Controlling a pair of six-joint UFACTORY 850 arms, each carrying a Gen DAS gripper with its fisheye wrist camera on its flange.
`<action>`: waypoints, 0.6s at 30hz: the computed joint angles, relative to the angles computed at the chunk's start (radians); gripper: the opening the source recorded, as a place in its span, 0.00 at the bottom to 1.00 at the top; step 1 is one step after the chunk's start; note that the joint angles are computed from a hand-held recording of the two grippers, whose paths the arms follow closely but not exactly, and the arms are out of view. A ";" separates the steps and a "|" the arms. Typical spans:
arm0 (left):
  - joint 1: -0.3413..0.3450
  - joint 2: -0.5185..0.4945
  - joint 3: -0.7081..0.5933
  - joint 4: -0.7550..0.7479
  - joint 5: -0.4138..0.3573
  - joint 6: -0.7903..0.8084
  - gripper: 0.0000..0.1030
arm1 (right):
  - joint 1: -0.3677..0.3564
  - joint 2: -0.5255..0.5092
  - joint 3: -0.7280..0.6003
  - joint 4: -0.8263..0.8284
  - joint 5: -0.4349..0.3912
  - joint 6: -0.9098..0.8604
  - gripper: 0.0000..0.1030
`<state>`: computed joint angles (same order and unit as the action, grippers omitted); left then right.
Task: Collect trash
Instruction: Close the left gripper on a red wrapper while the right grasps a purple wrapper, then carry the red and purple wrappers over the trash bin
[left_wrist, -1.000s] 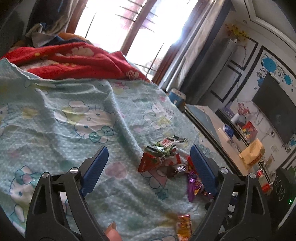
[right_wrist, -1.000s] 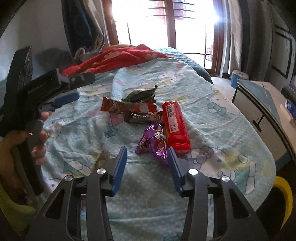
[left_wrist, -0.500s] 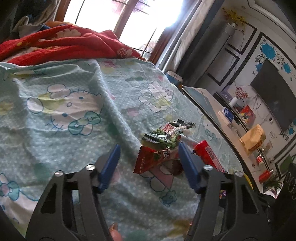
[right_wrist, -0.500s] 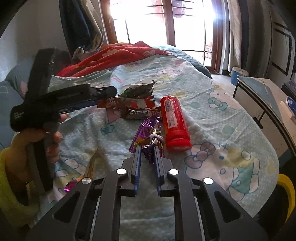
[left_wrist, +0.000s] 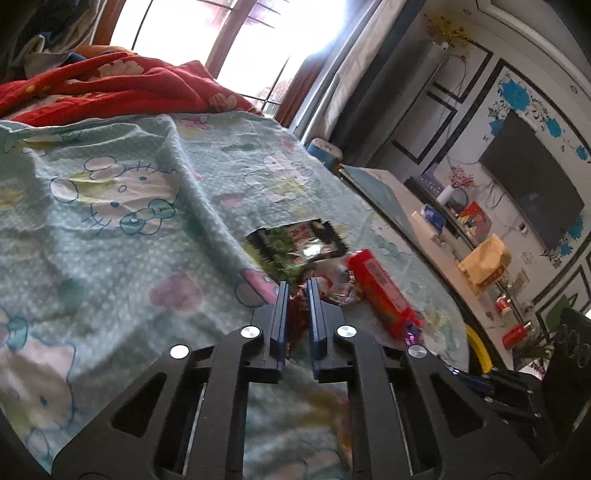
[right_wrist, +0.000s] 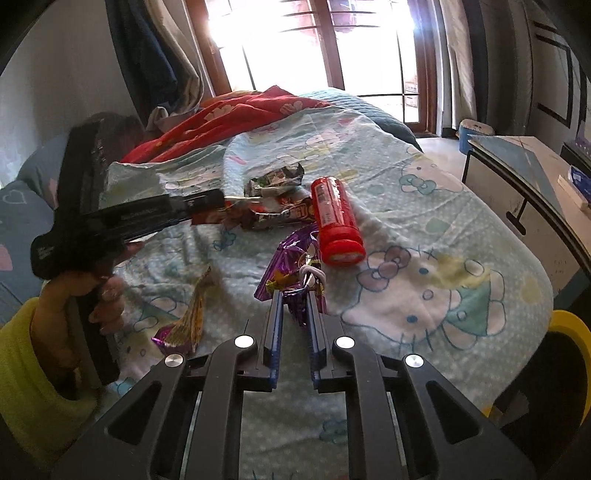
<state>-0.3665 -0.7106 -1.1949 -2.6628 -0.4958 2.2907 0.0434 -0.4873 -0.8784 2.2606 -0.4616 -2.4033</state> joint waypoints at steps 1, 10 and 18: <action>0.000 0.005 0.007 0.006 -0.011 -0.008 0.04 | -0.002 0.002 0.003 -0.003 -0.002 0.004 0.12; -0.014 0.058 0.061 0.036 -0.058 -0.023 0.04 | -0.028 0.037 0.040 -0.005 -0.033 0.017 0.11; -0.043 0.113 0.100 -0.029 -0.081 0.053 0.04 | -0.059 0.077 0.076 0.001 -0.061 0.011 0.11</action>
